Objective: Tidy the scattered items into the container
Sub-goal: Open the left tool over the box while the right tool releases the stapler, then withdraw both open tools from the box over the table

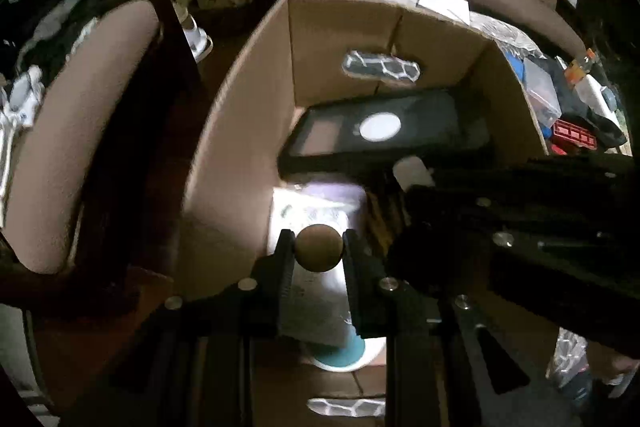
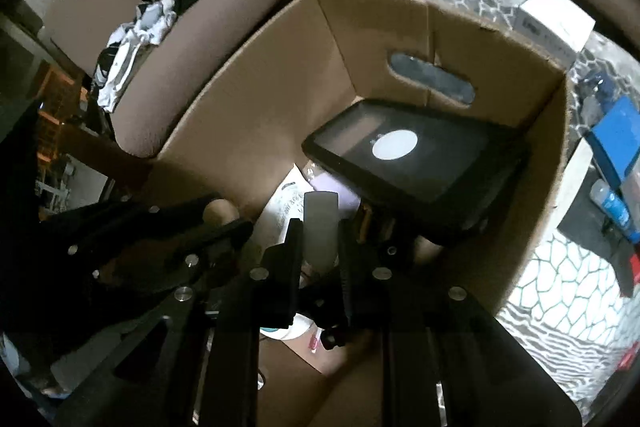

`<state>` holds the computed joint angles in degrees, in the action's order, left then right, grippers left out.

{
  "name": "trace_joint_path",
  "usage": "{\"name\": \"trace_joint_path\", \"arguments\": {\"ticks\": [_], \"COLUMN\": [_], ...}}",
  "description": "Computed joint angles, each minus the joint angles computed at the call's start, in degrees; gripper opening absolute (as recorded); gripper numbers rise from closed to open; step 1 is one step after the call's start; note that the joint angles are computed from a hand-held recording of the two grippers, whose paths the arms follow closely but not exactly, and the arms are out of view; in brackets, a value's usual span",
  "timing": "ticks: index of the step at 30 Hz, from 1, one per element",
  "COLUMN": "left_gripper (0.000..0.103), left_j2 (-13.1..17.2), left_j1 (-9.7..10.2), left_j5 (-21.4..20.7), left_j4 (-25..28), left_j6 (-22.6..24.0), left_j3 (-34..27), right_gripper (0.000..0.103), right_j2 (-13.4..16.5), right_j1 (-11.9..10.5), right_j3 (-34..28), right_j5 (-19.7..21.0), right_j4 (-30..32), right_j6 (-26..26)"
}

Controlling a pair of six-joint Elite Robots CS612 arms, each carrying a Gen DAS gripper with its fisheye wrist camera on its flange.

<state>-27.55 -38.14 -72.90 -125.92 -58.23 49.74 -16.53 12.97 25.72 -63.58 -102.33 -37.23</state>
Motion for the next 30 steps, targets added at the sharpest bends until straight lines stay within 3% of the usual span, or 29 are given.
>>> {"name": "trace_joint_path", "arguments": {"ticks": [4,7,10,11,12,14,20,23,28,30], "left_gripper": [0.025,0.027,0.034,0.053,0.070,0.084,0.094,0.095,0.095,0.095], "left_j2": [0.81,-0.17,-0.93,-1.04,-1.13,-1.30,-2.59,-3.04,-4.33,-4.29], "left_j1": [-0.16,-0.19,-0.34,-0.73,-1.11,-1.67,-3.85,-4.78,-5.34,-5.54], "left_j5": [-0.09,-0.60,0.01,2.29,4.57,7.75,18.57,22.25,19.88,17.48], "left_j4": [4.60,2.15,-0.79,-0.31,0.19,0.40,4.15,4.96,2.98,2.90], "left_j6": [-0.68,-1.13,-1.27,-1.07,-0.88,-0.88,-6.31,-8.17,-11.13,-9.85], "left_j3": [-2.02,-0.11,1.53,1.48,1.41,1.44,1.88,2.04,3.52,3.05], "right_gripper": [0.018,0.019,0.034,0.052,0.063,0.063,0.065,0.077,0.077,0.077], "right_j2": [-1.56,-3.11,-5.27,-6.21,-7.34,-9.40,-13.32,-15.61,-19.10,-20.66], "right_j1": [-0.13,-0.34,-0.84,-0.99,-1.16,-1.78,-3.95,-4.90,-5.95,-6.35], "right_j3": [2.84,5.74,10.18,12.31,15.00,19.72,27.13,31.25,35.84,38.05], "right_j5": [0.24,1.44,2.68,2.64,2.59,3.52,7.09,8.74,9.01,8.47], "right_j4": [-1.84,-4.16,-9.85,-13.27,-17.77,-25.11,-32.68,-37.08,-37.44,-39.46], "right_j6": [0.10,-0.51,-0.36,0.09,0.36,-0.37,-2.16,-3.94,-8.73,-9.31]}}
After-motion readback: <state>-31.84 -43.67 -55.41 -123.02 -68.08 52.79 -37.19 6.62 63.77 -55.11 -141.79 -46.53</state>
